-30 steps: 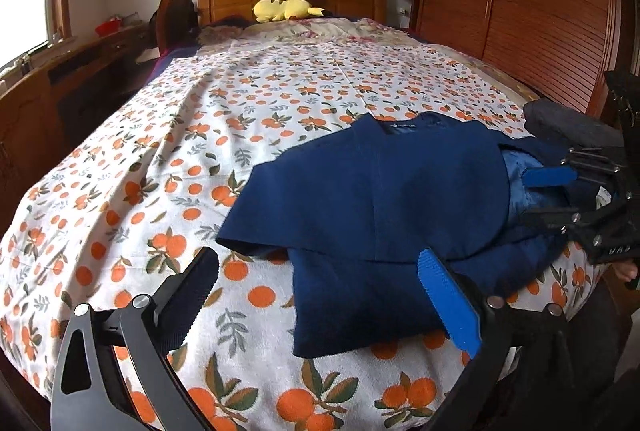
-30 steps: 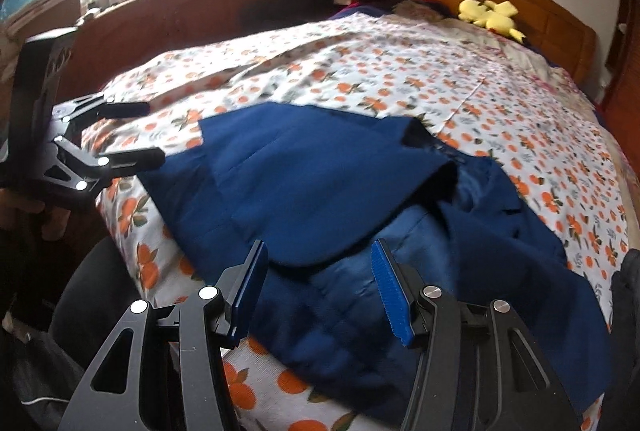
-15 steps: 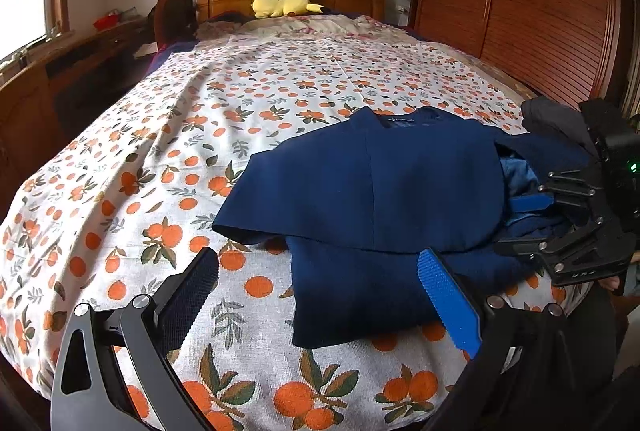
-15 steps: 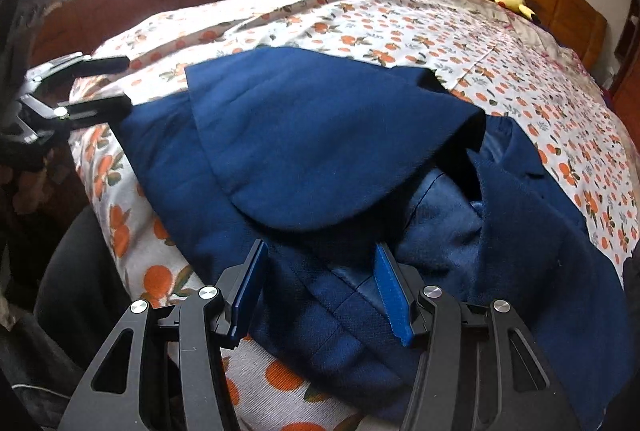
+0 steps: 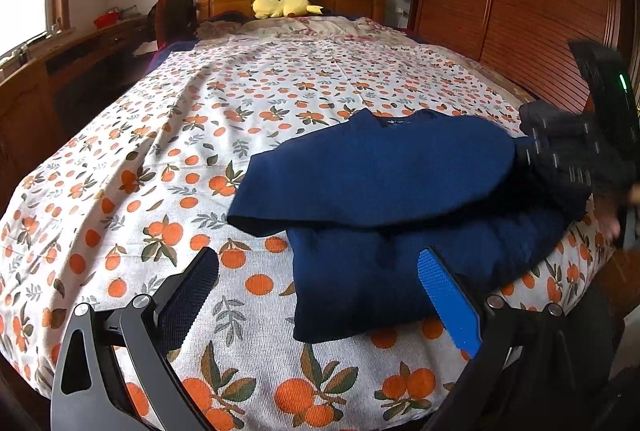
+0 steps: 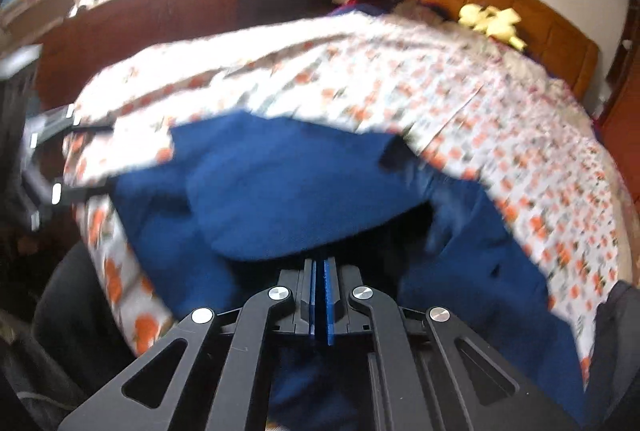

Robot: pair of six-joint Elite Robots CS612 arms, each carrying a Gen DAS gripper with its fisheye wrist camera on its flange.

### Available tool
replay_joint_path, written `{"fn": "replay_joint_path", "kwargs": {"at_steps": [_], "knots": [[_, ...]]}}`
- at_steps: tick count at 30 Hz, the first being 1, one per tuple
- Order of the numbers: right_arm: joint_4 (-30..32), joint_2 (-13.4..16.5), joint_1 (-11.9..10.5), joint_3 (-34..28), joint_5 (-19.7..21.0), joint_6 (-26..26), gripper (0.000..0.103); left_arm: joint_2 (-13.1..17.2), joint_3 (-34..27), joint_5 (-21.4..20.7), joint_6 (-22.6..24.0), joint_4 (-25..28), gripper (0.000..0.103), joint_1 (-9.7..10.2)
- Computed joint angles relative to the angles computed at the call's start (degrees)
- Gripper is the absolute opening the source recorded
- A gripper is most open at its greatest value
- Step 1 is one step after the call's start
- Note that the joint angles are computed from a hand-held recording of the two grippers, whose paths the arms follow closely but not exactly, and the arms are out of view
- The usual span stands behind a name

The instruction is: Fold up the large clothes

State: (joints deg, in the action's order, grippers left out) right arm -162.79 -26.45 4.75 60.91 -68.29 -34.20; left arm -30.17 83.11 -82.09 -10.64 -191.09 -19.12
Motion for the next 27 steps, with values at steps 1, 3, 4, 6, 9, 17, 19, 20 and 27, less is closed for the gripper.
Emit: {"fn": "replay_joint_path", "kwargs": {"at_steps": [1,3,4,6,9,17,19,20,27], "knots": [[-0.1,0.5,0.1,-1.2,-0.3,0.0,0.002,0.0,0.0,-0.1,-0.1,-0.1,0.1,0.01],[0.0,2.4,0.5,-5.4,-2.2,-0.1,0.002,0.0,0.0,-0.2,-0.2,-0.3,0.1,0.05],[0.4,3.4,0.6,-7.5,-3.0,-0.2,0.002,0.0,-0.1,-0.2,-0.2,-0.3,0.1,0.03],[2.2,5.7,0.8,-12.6,-4.1,-0.3,0.002,-0.1,0.0,0.0,-0.1,-0.4,0.1,0.0],[7.4,11.1,1.4,-23.6,-7.0,-0.1,0.002,-0.3,0.0,0.0,-0.4,-0.6,0.1,-0.01],[22.8,21.9,2.1,-45.4,-11.1,1.6,0.003,-0.3,-0.7,0.4,-0.3,0.0,0.1,-0.01],[20.2,19.4,1.8,-40.1,-9.9,2.2,0.008,-0.1,-1.4,0.9,0.3,0.6,0.1,0.02],[19.0,17.9,1.6,-37.2,-9.5,2.7,0.021,0.1,-1.9,0.8,0.5,0.8,0.1,0.13],[5.1,6.7,-0.8,-14.8,-5.0,2.8,0.046,1.8,-6.8,0.1,3.5,5.3,0.1,0.76]]}}
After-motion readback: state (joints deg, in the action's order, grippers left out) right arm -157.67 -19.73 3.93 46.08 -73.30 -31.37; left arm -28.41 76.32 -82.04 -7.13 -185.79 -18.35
